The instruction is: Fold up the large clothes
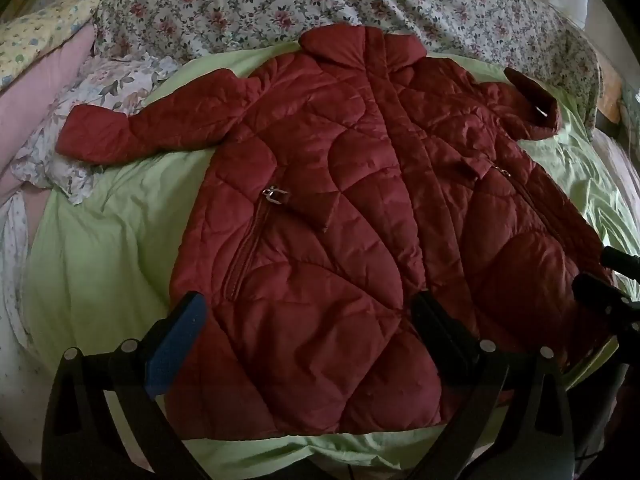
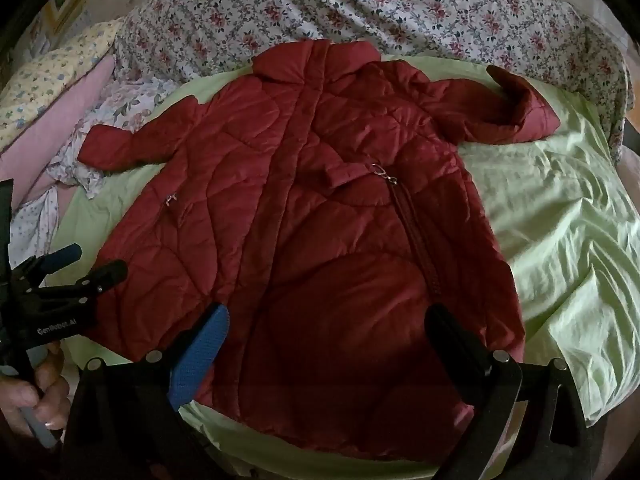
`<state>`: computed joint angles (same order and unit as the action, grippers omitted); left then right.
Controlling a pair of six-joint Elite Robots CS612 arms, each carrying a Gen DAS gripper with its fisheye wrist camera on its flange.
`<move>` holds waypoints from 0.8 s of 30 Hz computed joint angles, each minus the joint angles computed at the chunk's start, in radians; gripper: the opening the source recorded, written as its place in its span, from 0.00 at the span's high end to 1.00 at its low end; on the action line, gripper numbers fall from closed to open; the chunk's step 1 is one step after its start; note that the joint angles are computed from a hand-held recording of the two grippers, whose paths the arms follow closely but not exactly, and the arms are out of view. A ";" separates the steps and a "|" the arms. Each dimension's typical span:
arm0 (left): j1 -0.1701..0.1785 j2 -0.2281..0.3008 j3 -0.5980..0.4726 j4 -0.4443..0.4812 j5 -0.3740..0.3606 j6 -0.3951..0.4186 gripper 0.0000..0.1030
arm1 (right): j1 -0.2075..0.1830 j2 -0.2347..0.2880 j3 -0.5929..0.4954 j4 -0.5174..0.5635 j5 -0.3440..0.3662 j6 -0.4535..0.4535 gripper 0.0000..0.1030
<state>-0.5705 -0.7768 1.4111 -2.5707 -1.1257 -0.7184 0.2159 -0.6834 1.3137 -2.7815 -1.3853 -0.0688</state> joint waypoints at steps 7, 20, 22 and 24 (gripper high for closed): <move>-0.001 0.001 0.005 -0.017 0.000 -0.001 0.00 | -0.001 -0.001 0.000 0.003 0.003 0.001 0.04; 0.000 0.000 0.004 -0.014 -0.003 0.000 0.00 | 0.000 -0.003 -0.001 0.005 -0.001 0.000 0.04; 0.000 0.000 0.004 -0.013 -0.002 0.000 0.00 | -0.002 0.004 -0.004 0.001 0.000 -0.001 0.04; 0.000 0.000 0.004 -0.012 -0.003 0.000 0.00 | -0.002 0.001 -0.003 0.005 -0.001 -0.001 0.04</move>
